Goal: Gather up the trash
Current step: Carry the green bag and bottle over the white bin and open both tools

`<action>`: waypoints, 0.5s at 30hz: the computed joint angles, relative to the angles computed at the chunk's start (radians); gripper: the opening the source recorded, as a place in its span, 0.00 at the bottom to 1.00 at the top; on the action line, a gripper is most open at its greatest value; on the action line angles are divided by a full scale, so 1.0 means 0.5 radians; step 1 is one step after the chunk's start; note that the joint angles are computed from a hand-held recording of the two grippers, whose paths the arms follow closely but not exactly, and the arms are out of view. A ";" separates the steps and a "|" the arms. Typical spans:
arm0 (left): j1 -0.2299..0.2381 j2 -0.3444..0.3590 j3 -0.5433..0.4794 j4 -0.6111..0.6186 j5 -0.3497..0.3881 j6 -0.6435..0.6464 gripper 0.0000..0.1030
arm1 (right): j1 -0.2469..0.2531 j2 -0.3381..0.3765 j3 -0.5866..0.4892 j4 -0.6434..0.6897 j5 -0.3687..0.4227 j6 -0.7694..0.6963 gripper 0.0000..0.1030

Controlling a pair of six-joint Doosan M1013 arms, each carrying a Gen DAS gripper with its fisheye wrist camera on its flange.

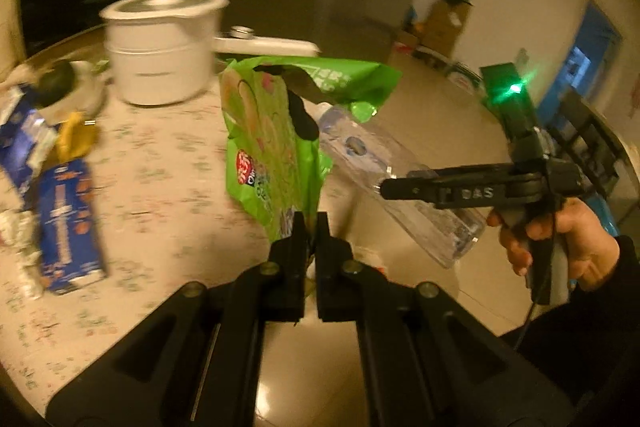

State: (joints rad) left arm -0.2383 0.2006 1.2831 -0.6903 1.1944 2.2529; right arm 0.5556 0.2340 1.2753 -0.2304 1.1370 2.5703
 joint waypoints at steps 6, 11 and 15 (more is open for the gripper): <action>-0.137 0.001 0.040 -0.075 0.161 0.073 0.04 | -0.038 -0.130 0.192 0.006 0.072 0.097 0.61; -0.246 0.021 0.067 -0.098 0.294 0.098 0.04 | -0.066 -0.229 0.347 0.026 0.118 0.173 0.61; -0.317 0.038 0.107 -0.088 0.361 0.090 0.04 | -0.086 -0.283 0.434 0.051 0.157 0.217 0.61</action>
State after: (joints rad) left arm -0.3970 0.2196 1.3365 -0.7342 1.3749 2.2980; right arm 0.5128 0.0925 1.4921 -0.2047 1.2154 2.6790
